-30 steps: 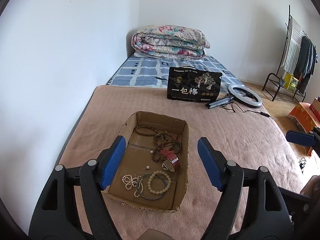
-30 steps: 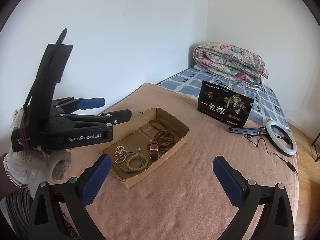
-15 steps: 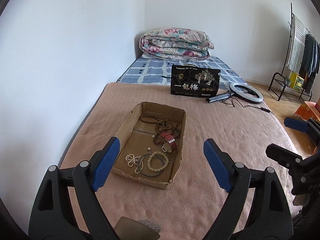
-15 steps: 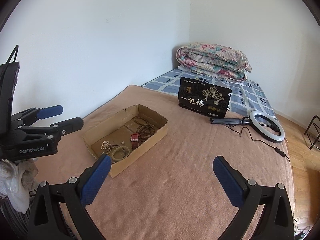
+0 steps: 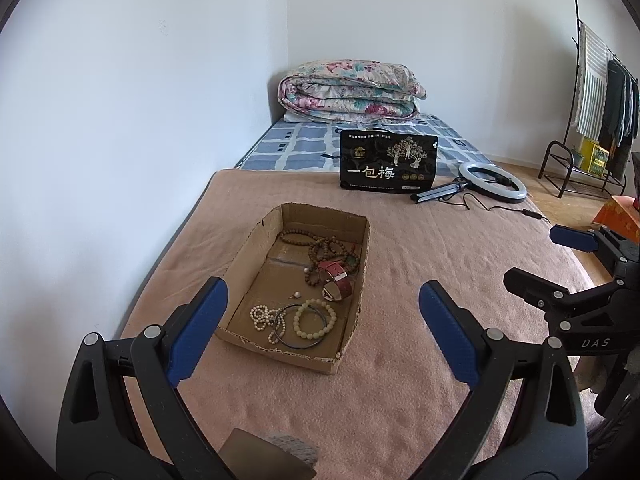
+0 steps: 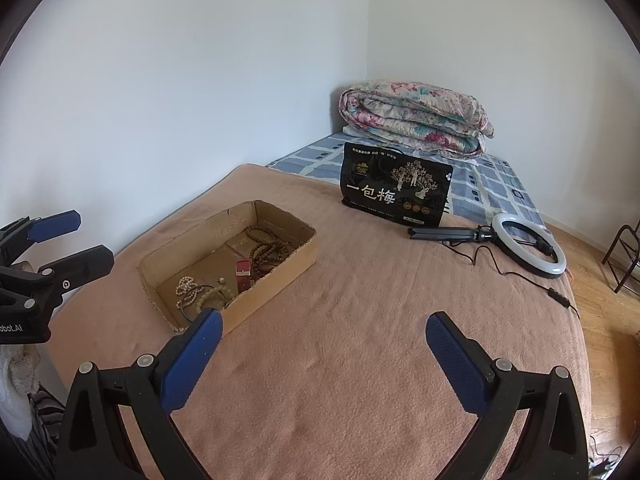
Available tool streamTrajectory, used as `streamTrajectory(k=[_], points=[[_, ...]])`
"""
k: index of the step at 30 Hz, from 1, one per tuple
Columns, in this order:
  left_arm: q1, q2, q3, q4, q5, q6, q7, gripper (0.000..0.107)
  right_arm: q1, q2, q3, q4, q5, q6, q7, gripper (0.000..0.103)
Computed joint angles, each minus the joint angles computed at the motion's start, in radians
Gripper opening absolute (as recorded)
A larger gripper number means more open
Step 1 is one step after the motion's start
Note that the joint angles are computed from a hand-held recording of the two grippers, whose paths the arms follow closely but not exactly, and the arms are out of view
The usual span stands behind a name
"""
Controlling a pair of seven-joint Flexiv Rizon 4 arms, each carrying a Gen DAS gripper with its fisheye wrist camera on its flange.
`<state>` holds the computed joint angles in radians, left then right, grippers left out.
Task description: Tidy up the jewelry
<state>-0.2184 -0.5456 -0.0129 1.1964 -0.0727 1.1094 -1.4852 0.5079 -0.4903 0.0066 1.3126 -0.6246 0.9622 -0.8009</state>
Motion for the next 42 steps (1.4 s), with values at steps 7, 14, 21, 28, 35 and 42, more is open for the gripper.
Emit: streamTrajectory(k=[7,14,21,28,35,42], points=[[-0.001,-0.001,0.006,-0.011,0.006,-0.036,-0.025,0.101,0.004,0.006,-0.013,0.01,-0.02,0.003,0.058,0.103],[0.0,0.001,0.006,-0.01,0.01,-0.031,-0.031,0.103,-0.002,0.011,-0.004,0.023,-0.016,-0.025,0.063,0.103],[-0.002,0.001,0.009,-0.013,0.021,-0.034,-0.027,0.103,-0.006,0.016,-0.004,0.031,-0.024,-0.026,0.079,0.103],[-0.005,0.0,0.012,-0.015,0.026,-0.032,-0.03,0.103,-0.008,0.017,-0.006,0.033,-0.028,-0.026,0.09,0.103],[-0.002,0.0,0.008,-0.015,0.024,-0.036,-0.025,0.103,-0.009,0.015,-0.007,0.031,-0.031,-0.031,0.099,0.103],[-0.002,0.001,0.007,-0.014,0.023,-0.034,-0.026,0.103,-0.01,0.017,-0.008,0.034,-0.037,-0.03,0.106,0.103]])
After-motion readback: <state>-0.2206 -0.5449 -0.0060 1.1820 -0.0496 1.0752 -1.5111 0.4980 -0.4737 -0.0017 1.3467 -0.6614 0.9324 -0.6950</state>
